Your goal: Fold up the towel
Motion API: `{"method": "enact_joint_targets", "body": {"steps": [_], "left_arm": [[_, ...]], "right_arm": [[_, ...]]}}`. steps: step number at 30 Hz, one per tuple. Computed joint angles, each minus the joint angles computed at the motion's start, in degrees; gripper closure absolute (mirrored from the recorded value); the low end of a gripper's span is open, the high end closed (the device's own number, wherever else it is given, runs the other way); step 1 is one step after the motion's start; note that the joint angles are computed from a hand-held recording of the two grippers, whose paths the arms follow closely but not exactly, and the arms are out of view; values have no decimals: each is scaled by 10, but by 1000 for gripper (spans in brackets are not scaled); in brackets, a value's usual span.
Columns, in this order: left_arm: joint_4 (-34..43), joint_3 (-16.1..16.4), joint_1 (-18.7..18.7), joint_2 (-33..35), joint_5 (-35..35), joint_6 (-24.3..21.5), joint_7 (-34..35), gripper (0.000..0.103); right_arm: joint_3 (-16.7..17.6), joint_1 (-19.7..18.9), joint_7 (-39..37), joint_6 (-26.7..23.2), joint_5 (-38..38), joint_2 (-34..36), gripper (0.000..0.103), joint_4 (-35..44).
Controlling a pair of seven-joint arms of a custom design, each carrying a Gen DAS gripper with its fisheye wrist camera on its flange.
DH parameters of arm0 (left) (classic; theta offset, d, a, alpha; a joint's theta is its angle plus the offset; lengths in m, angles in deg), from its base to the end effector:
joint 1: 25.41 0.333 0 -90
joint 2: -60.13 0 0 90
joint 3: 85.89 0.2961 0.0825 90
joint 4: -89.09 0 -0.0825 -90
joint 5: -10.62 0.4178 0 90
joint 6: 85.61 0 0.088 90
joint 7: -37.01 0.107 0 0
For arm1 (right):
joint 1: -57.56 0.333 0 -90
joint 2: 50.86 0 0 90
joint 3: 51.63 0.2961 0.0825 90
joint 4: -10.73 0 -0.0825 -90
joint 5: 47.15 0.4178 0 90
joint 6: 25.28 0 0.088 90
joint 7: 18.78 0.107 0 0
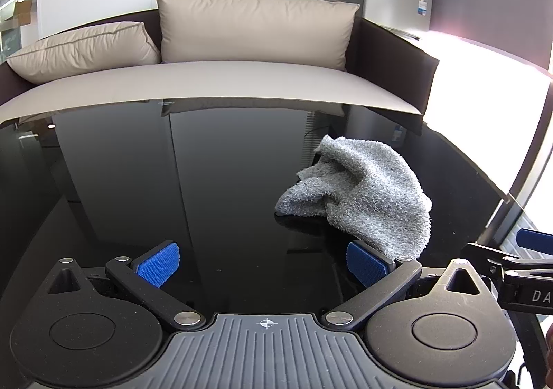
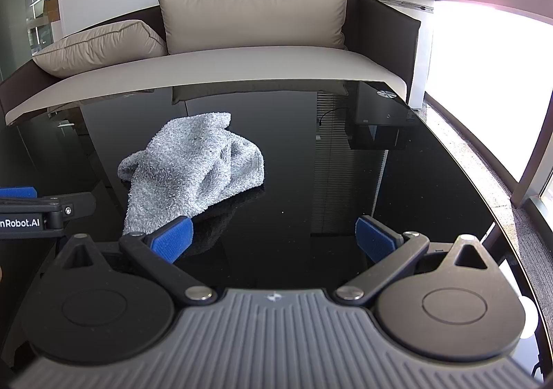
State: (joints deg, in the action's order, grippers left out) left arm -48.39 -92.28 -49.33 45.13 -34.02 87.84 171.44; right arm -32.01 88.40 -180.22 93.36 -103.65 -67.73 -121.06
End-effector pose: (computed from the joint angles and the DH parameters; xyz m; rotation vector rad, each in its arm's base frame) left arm 0.4804 -0.2218 0.4689 -1.1908 2.2009 -1.1059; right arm 0.3561 0.3709 0.4544 -1.1862 2.0743 -1.0178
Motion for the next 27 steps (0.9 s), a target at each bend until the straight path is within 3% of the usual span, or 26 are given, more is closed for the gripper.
{"method": "enact_joint_targets", "body": {"steps": [27], "left_arm": [[-2, 1, 2, -3, 7, -6, -4, 1]], "right_arm": [[0, 2, -6, -2, 7, 1, 0, 2]]}}
